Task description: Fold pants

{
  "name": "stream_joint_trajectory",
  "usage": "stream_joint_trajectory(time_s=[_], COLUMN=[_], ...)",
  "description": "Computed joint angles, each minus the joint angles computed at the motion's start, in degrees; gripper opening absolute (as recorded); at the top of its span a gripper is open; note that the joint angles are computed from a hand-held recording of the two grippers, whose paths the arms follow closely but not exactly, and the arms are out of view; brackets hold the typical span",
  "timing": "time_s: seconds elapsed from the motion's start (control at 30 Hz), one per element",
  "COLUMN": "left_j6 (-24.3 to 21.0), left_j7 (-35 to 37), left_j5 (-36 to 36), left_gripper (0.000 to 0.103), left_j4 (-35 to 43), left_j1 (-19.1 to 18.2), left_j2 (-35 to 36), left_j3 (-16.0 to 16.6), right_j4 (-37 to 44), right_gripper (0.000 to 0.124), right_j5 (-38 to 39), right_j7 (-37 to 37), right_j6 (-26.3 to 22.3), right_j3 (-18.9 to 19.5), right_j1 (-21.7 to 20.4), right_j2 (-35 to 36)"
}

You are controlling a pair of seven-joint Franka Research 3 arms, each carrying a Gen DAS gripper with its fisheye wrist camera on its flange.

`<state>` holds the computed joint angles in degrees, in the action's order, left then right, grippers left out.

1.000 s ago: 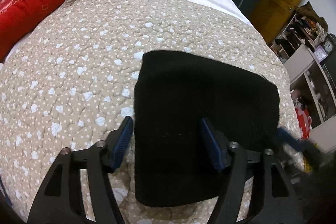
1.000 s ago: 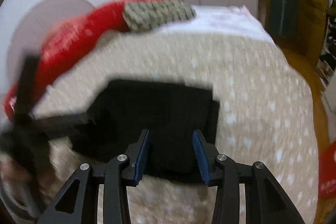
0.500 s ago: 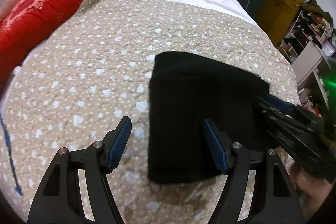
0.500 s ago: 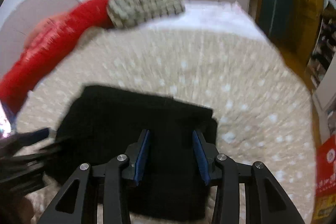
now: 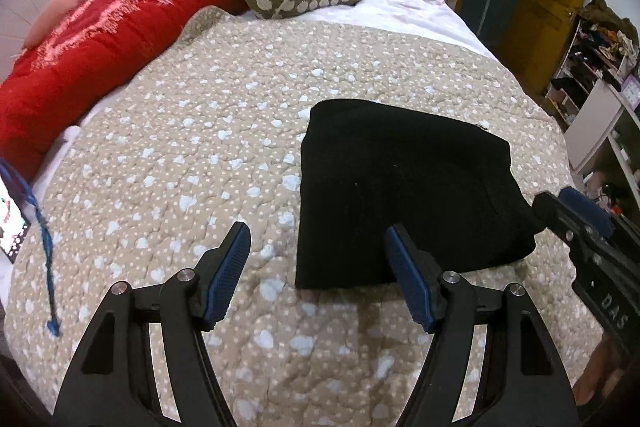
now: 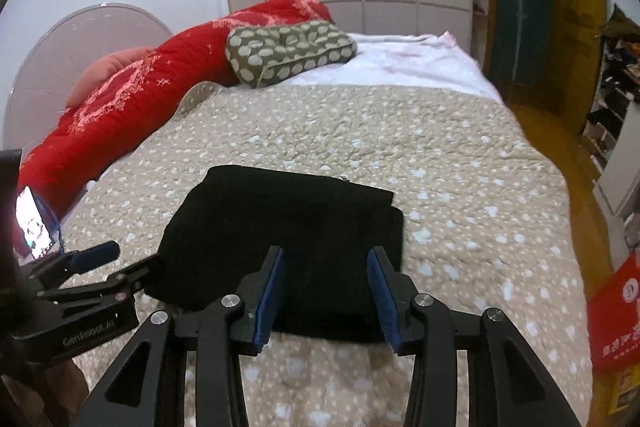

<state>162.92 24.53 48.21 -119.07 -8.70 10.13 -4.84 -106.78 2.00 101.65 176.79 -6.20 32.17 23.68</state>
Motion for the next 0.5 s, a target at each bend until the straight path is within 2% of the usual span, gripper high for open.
stream_joint_trajectory(time_s=[0.07, 0.2, 0.5], left_j6=[0.2, -1.0, -1.1], left_j7=[-1.9, -7.2, -12.6], left_j5=[1.8, 7.8, 13.6], left_gripper=[0.071, 0.071, 0.071], left_j4=[-0.9, -2.2, -4.3], left_j1=[-0.5, -1.1, 0.4], left_j2=[-0.9, -2.9, -6.4], left_j3=[0.3, 0.2, -1.9], right_j4=[-2.2, -5.5, -8.9], right_gripper=[0.042, 0.042, 0.042], right_j5=[-0.7, 0.1, -1.1], right_j7=[1.2, 2.0, 4.1], right_j6=[1.0, 2.3, 4.2], right_j3=[-1.8, -1.4, -4.3], right_j1=[1.9, 1.9, 4.6], right_j2=[-1.3, -3.4, -6.4])
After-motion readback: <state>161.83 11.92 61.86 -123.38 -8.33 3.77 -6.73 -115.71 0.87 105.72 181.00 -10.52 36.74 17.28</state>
